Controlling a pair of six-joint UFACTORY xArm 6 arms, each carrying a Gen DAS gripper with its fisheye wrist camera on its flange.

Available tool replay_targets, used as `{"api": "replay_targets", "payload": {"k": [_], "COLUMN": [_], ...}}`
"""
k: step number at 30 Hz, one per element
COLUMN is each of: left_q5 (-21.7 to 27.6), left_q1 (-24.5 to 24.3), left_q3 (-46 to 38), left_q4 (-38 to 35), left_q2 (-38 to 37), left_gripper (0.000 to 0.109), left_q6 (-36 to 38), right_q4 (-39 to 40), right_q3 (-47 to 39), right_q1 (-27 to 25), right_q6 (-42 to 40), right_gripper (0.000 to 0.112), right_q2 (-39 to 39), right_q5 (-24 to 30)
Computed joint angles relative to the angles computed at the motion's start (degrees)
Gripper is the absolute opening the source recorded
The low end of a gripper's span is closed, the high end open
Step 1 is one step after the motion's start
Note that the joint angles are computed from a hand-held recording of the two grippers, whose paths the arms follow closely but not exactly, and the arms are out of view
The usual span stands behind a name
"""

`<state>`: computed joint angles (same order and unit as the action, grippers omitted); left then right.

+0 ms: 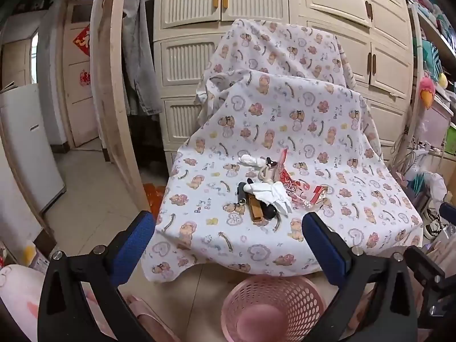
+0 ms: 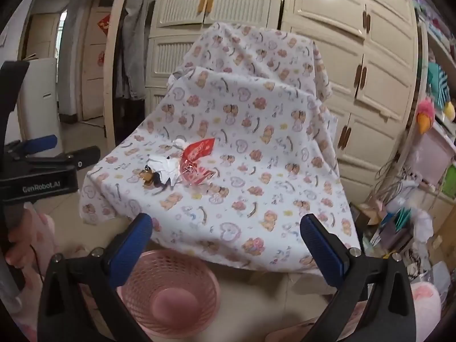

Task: Collect trash

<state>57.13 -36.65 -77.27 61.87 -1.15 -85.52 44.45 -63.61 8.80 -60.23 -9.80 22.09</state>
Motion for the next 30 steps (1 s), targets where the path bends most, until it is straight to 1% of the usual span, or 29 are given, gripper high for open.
{"api": "replay_targets", "payload": {"k": [6,7,10,13,16,19,22,23,26,27,30], "left_q5": [0.6,0.8,0.2,-0.8,-0.3,0.2,2.3,1.9,-3.4,-3.9,-2.3], "left_q1": [-0.4,-0.4,-0.1,0.0,-0.3,-0.8,-1.8,-1.8,-0.8,-0.7,-1.2], "left_q3": [-0.3,-0.4,0.0,0.4,0.0,-0.8,-2.6,-2.8,-1.5,-1.5,-3.1], "left_q4": [-0.3,-0.3,-0.3,-0.2,0.1,0.0,0.6,0.6,-0.3,-0.7,-0.9], "left_q2": [0.4,0.4,0.2,-0.2,0.1,1.0,2.7,2.9,2.1,2.2,3.4], "left_gripper": [0.102,0.102,0.102,0.102,0.102,0.102,0.102,0.102,0.102,0.102,0.102], "left_q6": [-0.5,-0.5,-0.3,0.0,0.3,0.9,2.5,2.9,1.9,2.0,3.4], "right_q4": [-7.2,-6.5,-8.1,-6.4,-4.1,-6.1,-7.6,-8.1,-9.2,-9.6,-9.3], "right_q3": [-2.3,-1.0,-3.0,-3.9,-4.0,-3.8,-4.4,-4.5,-4.5,-4.5,-4.3], "right_q1": [-1.6,-1.7,-2.8,-3.3,-3.2,-2.7,-2.9,-2.9,-2.8,-2.7,-3.0], "right_q6": [8.8,8.7,12.0,10.5,8.0,9.5,11.2,11.6,12.5,13.0,12.8], "right_gripper": [0.103,0.103,0.103,0.103,0.103,0.103,0.103,0.103,0.103,0.103,0.103], "right_q2": [1.9,1.3,2.8,3.0,2.6,2.6,3.3,3.6,3.9,3.9,3.9], "right_q5": [1.9,1.4,3.8,5.5,6.2,5.8,6.0,5.9,5.1,4.8,4.4]}}
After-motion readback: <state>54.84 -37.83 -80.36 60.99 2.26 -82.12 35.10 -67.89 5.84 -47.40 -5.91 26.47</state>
